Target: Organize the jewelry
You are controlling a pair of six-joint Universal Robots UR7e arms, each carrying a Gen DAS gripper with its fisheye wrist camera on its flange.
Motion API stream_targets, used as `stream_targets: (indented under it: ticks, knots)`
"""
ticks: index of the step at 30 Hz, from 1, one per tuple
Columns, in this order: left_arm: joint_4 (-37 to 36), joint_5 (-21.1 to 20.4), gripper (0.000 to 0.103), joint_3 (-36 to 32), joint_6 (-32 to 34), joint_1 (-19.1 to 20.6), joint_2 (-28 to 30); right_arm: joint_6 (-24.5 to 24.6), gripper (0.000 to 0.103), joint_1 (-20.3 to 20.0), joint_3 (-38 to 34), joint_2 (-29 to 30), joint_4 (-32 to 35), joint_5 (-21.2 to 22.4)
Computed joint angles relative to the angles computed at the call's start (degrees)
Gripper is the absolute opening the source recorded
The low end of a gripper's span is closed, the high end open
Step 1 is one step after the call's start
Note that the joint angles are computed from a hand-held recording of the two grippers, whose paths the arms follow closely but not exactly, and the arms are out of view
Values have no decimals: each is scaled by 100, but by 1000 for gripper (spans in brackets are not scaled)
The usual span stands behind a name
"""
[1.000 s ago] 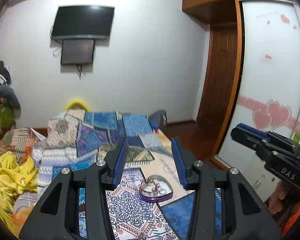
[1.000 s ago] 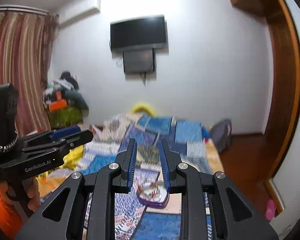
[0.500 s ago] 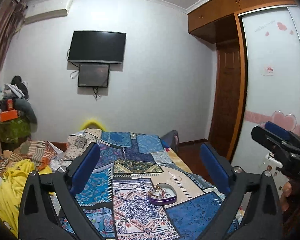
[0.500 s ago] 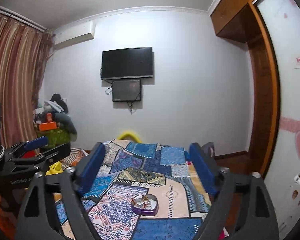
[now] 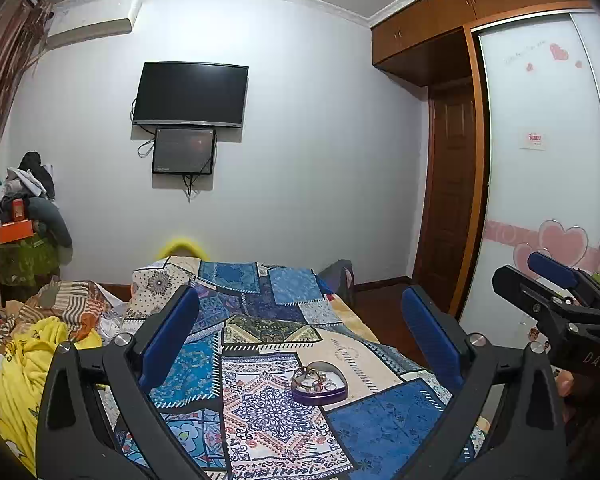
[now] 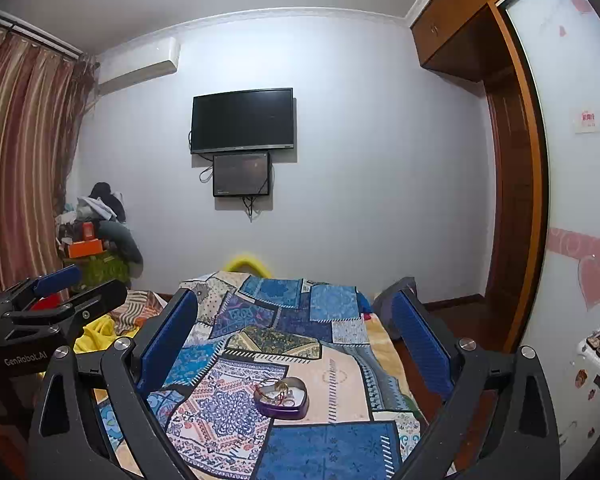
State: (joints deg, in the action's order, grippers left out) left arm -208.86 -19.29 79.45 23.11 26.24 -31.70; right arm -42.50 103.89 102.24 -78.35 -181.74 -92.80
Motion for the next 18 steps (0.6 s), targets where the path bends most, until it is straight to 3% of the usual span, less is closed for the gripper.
stream_targets:
  ticks: [18]
  knots:
    - [443, -72, 102, 35, -420, 63, -16, -47, 97, 36, -27, -65, 242, -93]
